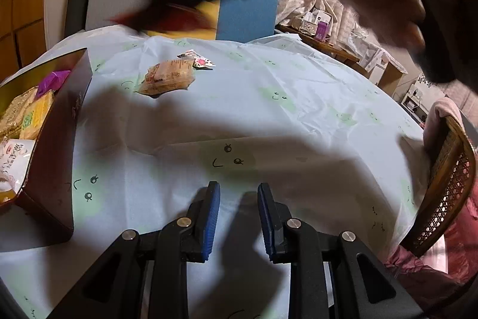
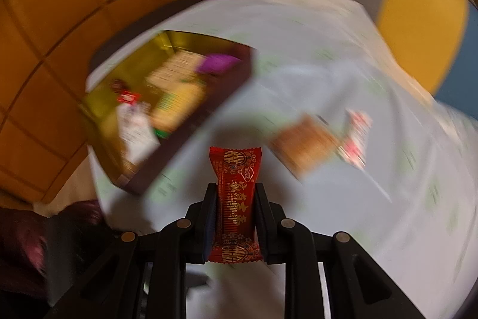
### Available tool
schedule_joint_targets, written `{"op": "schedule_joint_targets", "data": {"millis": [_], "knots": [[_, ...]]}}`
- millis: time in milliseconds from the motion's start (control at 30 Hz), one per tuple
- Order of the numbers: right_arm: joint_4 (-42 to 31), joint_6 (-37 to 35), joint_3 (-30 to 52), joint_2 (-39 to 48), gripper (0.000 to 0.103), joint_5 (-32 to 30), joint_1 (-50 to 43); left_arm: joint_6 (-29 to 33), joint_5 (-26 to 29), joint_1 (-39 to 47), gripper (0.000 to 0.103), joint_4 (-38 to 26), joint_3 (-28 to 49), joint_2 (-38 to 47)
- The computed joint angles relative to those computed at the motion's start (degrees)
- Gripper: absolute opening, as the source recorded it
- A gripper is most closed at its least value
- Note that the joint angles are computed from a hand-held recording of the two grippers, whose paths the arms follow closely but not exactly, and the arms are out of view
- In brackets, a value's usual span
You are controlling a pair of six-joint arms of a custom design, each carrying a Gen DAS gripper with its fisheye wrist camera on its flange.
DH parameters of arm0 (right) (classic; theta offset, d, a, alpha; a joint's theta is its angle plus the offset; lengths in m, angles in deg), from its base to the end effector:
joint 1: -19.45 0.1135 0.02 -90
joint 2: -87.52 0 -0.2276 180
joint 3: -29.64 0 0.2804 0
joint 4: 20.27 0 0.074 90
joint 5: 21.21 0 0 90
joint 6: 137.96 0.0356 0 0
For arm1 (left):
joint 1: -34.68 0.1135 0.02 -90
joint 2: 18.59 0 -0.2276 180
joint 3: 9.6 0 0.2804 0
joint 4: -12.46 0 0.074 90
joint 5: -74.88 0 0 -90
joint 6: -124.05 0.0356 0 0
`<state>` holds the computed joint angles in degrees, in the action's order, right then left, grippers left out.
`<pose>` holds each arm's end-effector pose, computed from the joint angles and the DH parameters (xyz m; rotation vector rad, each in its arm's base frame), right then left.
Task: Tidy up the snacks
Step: 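Carry the long red candy bar into the gold tray and open the right gripper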
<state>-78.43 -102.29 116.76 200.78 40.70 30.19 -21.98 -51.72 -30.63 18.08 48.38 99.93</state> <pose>0.3624 0.0858 0.0942 -1.5394 2.3481 0.6002 0.1553 -0.2869 -0.0146 -0.0533 2.3008 -0.2599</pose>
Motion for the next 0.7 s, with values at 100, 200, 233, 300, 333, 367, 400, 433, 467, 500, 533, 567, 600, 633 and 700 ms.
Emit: {"op": "schedule_joint_targets", "data": {"millis": [100,200,233,300,333,367,400,433,467,500,533,567,600,633,700], "knots": [[-1.15,0.21,0.67,-1.04,0.023,-1.02,5.47,0.16,0.42,0.26,0.026,1.36,-0.73,-0.16],[-1.22,1.6,2.04,-0.52,0.023,-1.55,11.44,0.45,0.82,0.57,0.026,2.75,-1.18,0.06],[-1.2,1.88,2.59,-0.04,0.023,-1.69,12.76,0.47,0.82,0.61,0.026,2.94,-1.21,0.17],[-1.2,3.39,3.72,1.43,0.024,-1.97,15.76,0.57,0.64,0.61,0.026,2.99,-1.01,0.37],[-1.16,4.08,4.23,2.26,0.025,-1.98,16.91,0.31,1.09,0.83,0.026,4.13,-1.68,0.2],[-0.94,4.89,5.06,3.59,0.025,-1.6,18.49,0.2,1.62,1.09,0.026,5.25,-2.3,0.04],[-0.04,5.86,5.33,4.48,0.025,-0.95,19.6,0.08,2.16,1.37,0.026,6.48,-2.95,-0.09],[0.69,7.06,5.78,5.51,0.025,-0.31,20.57,0.0,2.44,1.5,0.026,7.11,-3.25,-0.14],[1.26,8.35,6.35,6.88,0.025,0.52,21.42,-0.04,2.52,1.53,0.026,7.37,-3.39,-0.17],[1.51,8.88,6.7,7.76,0.026,0.9,21.8,-0.03,2.45,1.5,0.026,7.32,-3.33,-0.12],[1.99,9.39,6.81,8.45,0.027,1.33,22.2,0.03,2.4,1.47,0.026,7.15,-3.2,-0.07],[2.39,9.49,6.37,8.45,0.029,1.65,22.17,0.14,2.27,1.41,0.026,6.94,-3.01,0.03],[2.37,9.52,6.33,8.59,0.031,1.44,21.99,0.18,2.16,1.35,0.026,6.71,-2.85,0.08],[2.21,9.41,6.3,8.67,0.032,1.04,21.64,0.16,1.95,1.22,0.026,6.34,-2.64,0.12],[2.65,9.56,5.84,8.18,0.032,0.62,21.01,0.28,1.69,1.14,0.026,5.79,-2.32,0.21]]}}
